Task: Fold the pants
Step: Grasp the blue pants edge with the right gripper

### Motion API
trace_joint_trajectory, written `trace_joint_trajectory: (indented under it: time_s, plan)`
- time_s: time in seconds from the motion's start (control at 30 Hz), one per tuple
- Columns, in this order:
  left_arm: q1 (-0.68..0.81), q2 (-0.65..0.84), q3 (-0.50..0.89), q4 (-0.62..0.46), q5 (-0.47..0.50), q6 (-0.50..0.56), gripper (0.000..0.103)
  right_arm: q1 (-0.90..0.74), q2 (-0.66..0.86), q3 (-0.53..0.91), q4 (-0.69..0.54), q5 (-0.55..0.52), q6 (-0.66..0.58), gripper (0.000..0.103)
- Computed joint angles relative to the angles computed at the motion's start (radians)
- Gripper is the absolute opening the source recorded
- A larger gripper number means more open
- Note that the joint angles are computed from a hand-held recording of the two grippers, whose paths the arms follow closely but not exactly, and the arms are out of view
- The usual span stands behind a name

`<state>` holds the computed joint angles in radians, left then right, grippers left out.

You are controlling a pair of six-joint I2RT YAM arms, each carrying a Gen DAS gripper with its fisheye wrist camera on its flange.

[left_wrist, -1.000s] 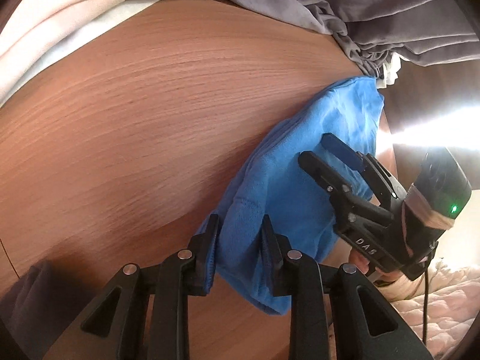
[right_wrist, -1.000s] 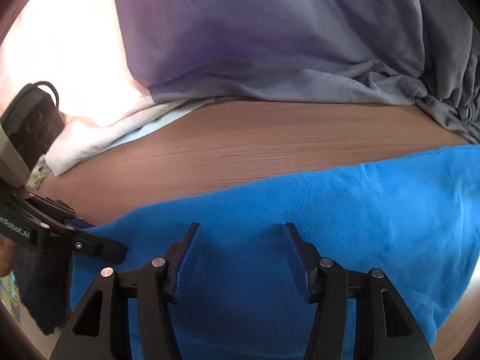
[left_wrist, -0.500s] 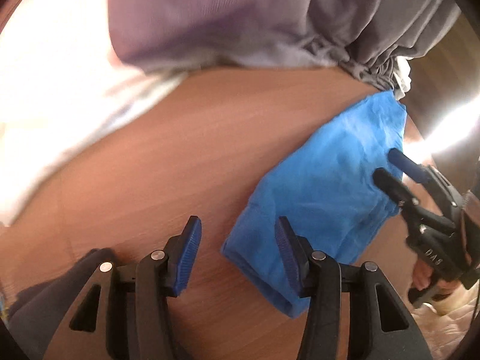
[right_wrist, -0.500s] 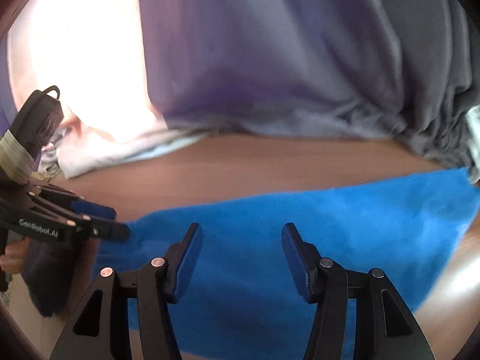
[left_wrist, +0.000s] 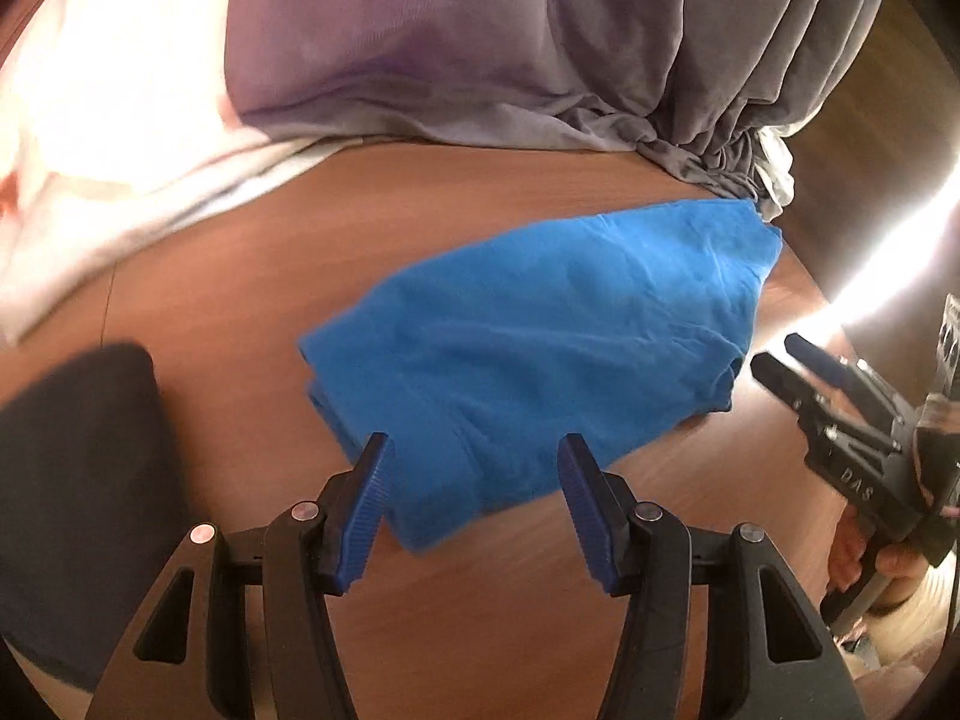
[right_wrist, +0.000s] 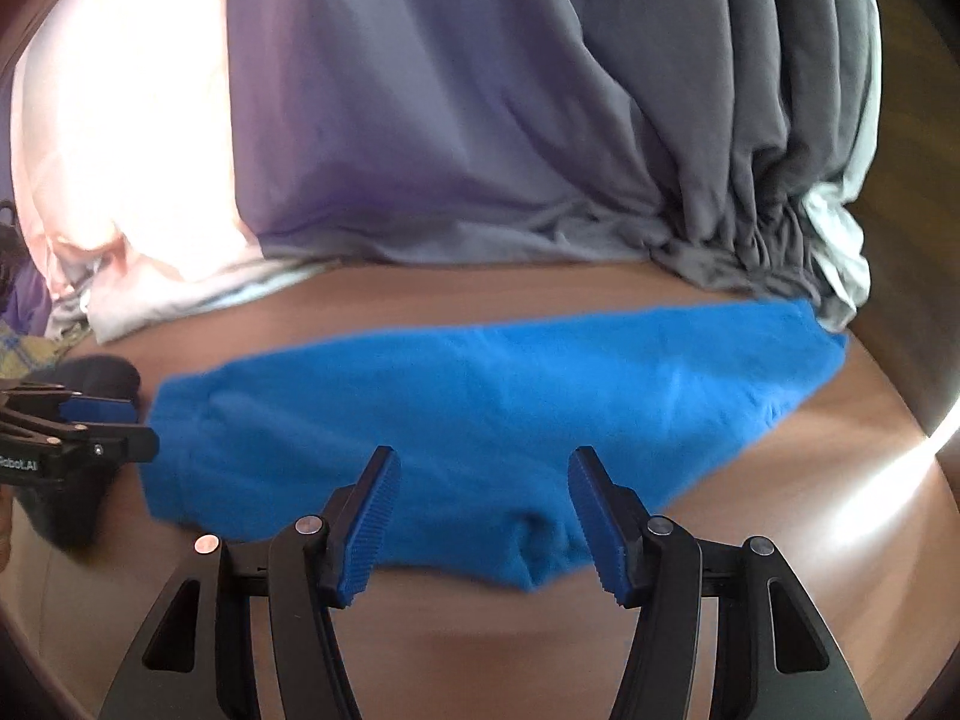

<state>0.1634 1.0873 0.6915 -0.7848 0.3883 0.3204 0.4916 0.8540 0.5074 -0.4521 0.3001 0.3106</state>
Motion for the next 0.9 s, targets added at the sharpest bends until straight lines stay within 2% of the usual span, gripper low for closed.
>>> trace_joint_trajectory:
  time_s: [0.1, 0.17, 0.37, 0.43, 0.5, 0.6, 0.7, 0.77, 0.9]
  plan:
    - [-0.020, -0.044, -0.055, 0.008, 0.010, -0.018, 0.055, -0.059, -0.054, -0.038, -0.030, -0.101, -0.016, 0.058]
    - [-0.032, -0.079, -0.091, 0.032, -0.028, -0.027, 0.055, -0.087, -0.063, -0.063, -0.027, -0.165, -0.025, 0.058]
    - [-0.073, -0.099, -0.152, 0.112, -0.100, -0.015, 0.055, -0.219, 0.028, -0.095, 0.036, -0.335, -0.062, 0.058]
    - [-0.082, -0.062, -0.166, 0.149, -0.125, -0.016, 0.055, -0.263, 0.067, -0.095, 0.063, -0.387, -0.073, 0.057]
    - [-0.082, -0.009, -0.168, 0.176, -0.156, -0.031, 0.055, -0.275, 0.079, -0.093, 0.076, -0.406, -0.082, 0.057]
    - [-0.043, 0.087, -0.156, 0.189, -0.151, -0.032, 0.054, -0.296, 0.124, -0.081, 0.101, -0.440, -0.086, 0.057]
    - [-0.050, 0.068, -0.170, 0.201, -0.162, -0.027, 0.054, -0.299, 0.151, -0.070, 0.110, -0.449, -0.097, 0.056]
    - [-0.050, 0.048, -0.168, 0.184, -0.159, -0.034, 0.053, -0.311, 0.165, -0.067, 0.111, -0.473, -0.102, 0.047]
    - [-0.089, -0.107, -0.155, 0.130, -0.198, -0.063, 0.053, -0.339, 0.162, -0.062, 0.084, -0.497, -0.107, 0.029]
